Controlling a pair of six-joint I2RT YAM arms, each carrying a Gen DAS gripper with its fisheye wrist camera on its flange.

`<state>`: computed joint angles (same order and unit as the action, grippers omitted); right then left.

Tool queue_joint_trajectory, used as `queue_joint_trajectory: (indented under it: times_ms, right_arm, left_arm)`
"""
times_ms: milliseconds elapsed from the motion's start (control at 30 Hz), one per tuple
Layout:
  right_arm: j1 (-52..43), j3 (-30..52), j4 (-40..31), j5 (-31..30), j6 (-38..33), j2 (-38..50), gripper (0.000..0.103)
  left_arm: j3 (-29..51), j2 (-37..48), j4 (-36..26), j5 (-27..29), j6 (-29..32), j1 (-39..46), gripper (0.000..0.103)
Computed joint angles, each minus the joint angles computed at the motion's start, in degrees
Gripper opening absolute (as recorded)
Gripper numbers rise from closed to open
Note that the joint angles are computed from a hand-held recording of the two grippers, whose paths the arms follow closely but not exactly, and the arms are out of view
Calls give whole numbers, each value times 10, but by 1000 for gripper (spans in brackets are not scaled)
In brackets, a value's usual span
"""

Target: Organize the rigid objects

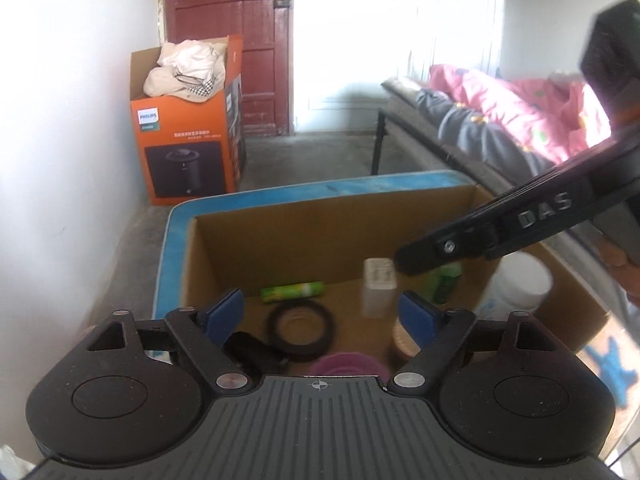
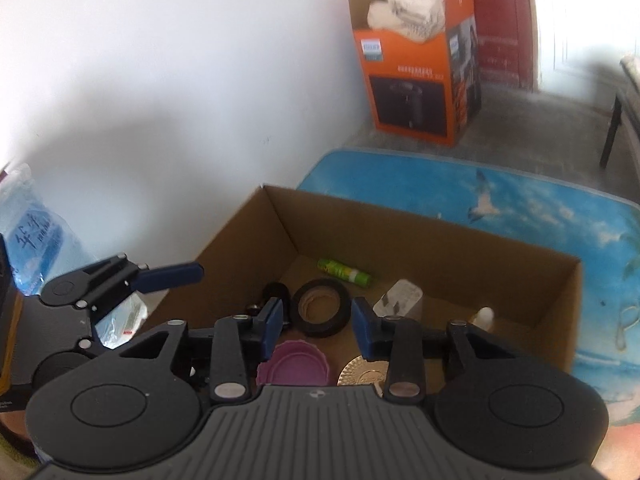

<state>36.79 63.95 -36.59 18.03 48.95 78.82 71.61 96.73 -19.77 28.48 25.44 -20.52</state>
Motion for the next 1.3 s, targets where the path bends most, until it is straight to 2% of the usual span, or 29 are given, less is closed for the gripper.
queue_joint_trajectory:
  times_ms: [100, 200, 400, 600, 767, 867, 967, 1033, 1133, 1233, 1300]
  right_arm:
    - [-28, 19, -1, -47, -7, 42, 38]
    - [-46, 31, -3, -82, -8, 75, 37]
    - [-72, 57, -33, -118, -8, 121, 38]
    - [-91, 70, -50, -143, -20, 147, 38]
    - [-104, 61, -40, -157, -26, 149, 38]
    - [-109, 59, -32, -168, -29, 148, 38]
    - [-114, 56, -20, -183, -34, 148, 38]
    - [-117, 56, -16, -191, -36, 152, 38]
    - [-122, 56, -12, -202, -35, 159, 38]
    - [-126, 52, -7, -210, -35, 155, 38]
    - [-127, 50, -3, -212, -34, 152, 38]
  left_arm:
    - [41, 35, -45, -4, 36, -5, 71]
    - [115, 88, -147, 14, 65, 0, 61]
    - [298, 221, -345, -1, 71, -19, 57]
    - [410, 294, -465, -29, 70, -25, 56]
    - [468, 328, -523, -49, 45, -33, 56]
    - [502, 347, -536, -59, 16, -36, 58]
    - [514, 353, -532, -80, -5, -42, 59]
    - [506, 347, -517, -95, -16, -49, 64]
    - [526, 356, -527, -109, -23, -59, 65]
    - [546, 362, -533, -112, -27, -62, 66]
    - [555, 365, -529, -109, -34, -59, 71]
